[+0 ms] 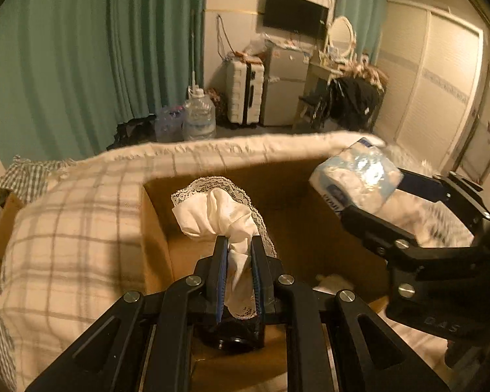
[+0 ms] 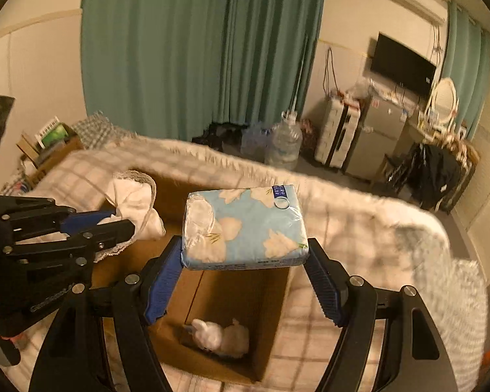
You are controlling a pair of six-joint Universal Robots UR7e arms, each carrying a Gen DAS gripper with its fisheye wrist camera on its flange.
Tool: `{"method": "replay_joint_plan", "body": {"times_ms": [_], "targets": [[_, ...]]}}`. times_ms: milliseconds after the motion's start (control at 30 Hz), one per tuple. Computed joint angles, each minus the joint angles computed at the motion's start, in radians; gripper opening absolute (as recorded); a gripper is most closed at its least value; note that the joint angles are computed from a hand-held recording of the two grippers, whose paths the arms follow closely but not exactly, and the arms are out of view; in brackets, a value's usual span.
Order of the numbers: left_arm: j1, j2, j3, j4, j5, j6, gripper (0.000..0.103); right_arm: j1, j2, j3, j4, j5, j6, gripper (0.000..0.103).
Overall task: Organize objects
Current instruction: 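Carry scrunchie and tissue pack over the box and open both grippers, then grasp the white tape roll rim with the left gripper while the right grasps the white tube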
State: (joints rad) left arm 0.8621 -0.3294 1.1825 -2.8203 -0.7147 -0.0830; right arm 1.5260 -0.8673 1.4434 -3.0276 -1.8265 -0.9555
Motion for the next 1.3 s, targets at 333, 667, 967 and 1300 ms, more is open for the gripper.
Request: {"method": "replay_joint_plan", "body": {"times_ms": [333, 667, 967, 1300], "targets": [[-0.013, -0.033, 0.054, -0.018, 0.023, -0.025, 0.075, -0.012, -0.076, 0.081, -0.050, 0.051, 0.033, 0.090], [-0.145, -0.198, 0.312, -0.057, 0.103, -0.147, 0.084, 0.051, -0.347, 0.321, -0.103, -0.023, 0.006, 0.090], [-0.234, -0.287, 0.507, 0.057, 0.135, -0.386, 0.084, 0.043, -0.526, 0.562, -0.198, -0.029, 0.006, 0.090], [-0.218, -0.223, 0.600, 0.059, 0.107, -0.516, 0.082, -0.065, -0.470, 0.732, -0.336, -0.057, 0.020, 0.090]]}}
